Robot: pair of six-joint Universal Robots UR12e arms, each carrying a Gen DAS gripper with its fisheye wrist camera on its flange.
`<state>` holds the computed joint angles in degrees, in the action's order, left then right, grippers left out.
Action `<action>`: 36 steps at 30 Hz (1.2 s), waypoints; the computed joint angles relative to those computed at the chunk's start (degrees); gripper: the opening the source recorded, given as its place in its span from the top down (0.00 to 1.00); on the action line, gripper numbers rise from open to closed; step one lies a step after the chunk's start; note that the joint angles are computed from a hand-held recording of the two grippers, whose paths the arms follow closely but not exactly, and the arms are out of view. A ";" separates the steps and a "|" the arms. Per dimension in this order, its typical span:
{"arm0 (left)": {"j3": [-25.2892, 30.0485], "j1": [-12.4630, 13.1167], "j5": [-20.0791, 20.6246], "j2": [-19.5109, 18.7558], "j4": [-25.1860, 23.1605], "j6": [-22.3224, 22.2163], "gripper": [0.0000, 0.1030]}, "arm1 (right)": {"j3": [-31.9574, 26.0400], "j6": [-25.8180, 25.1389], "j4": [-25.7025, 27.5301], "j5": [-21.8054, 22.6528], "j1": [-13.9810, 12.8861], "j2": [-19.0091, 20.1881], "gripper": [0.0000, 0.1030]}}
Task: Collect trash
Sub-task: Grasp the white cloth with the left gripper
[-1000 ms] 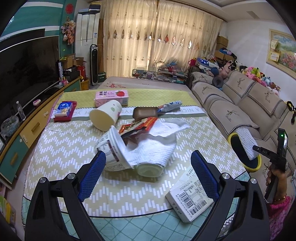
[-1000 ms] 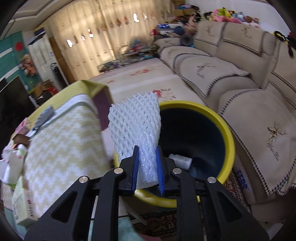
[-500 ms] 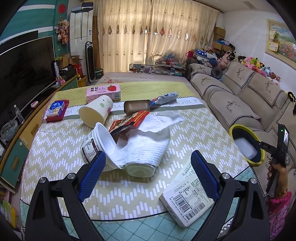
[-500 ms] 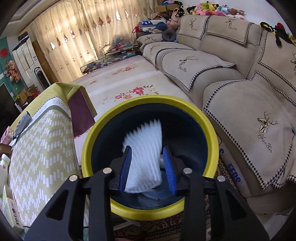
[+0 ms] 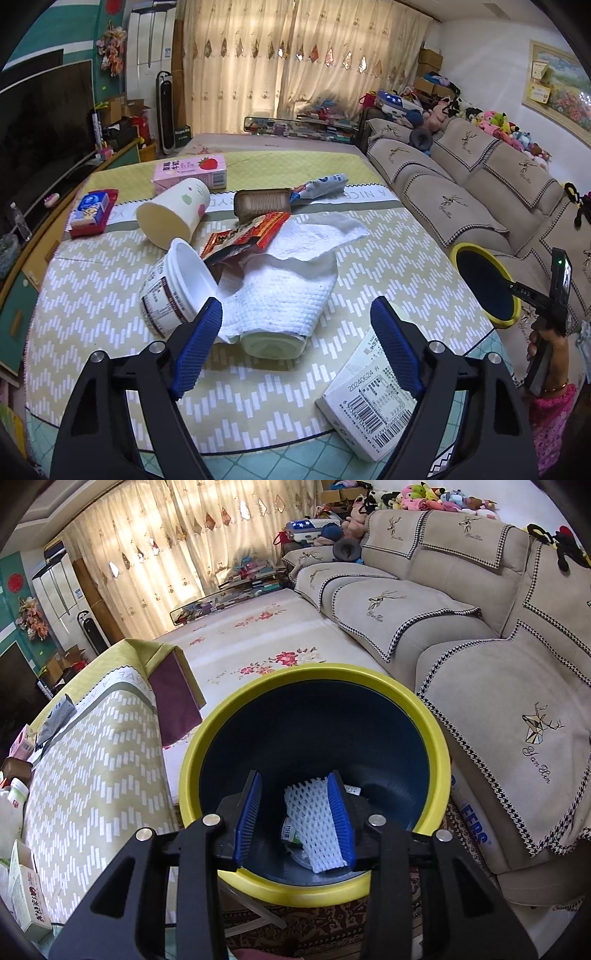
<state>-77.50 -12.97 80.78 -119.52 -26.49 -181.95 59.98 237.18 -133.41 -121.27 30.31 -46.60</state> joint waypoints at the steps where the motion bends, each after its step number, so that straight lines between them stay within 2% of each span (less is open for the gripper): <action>1: 0.40 -0.05 -0.18 -0.24 -0.47 0.32 0.22 | -0.06 -0.12 -0.09 0.15 -0.02 0.04 0.64; 10: 4.79 -0.82 -0.06 -3.08 -4.70 2.93 0.22 | -0.53 -0.70 -0.67 1.25 -0.03 0.47 0.63; 15: 8.25 -1.26 0.52 -5.31 -7.70 2.94 0.31 | -0.40 -0.89 -1.17 1.63 -0.08 0.47 0.63; 18: 9.45 -1.67 2.14 -6.13 -7.99 3.59 0.33 | -0.26 -0.86 -1.22 1.78 -0.10 0.43 0.63; 22: 10.89 -2.16 4.30 -7.02 -8.42 4.48 0.40 | -0.32 -0.89 -1.43 2.08 -0.19 0.51 0.63; 27: 11.68 -2.47 6.59 -7.57 -8.31 4.88 0.55 | -0.74 -0.98 -1.53 2.43 -0.15 0.84 0.63; 34: 11.83 -2.61 8.39 -7.72 -7.79 5.62 0.97 | -0.80 -1.04 -2.06 2.51 -0.07 0.88 0.63; 36: 11.62 -2.47 7.53 -7.59 -7.71 5.60 0.99 | -0.67 -0.99 -2.27 2.43 -0.05 0.80 0.63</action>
<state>-65.88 -15.44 88.31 -127.11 -34.20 -176.35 59.31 236.19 -135.68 -118.85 30.26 -45.80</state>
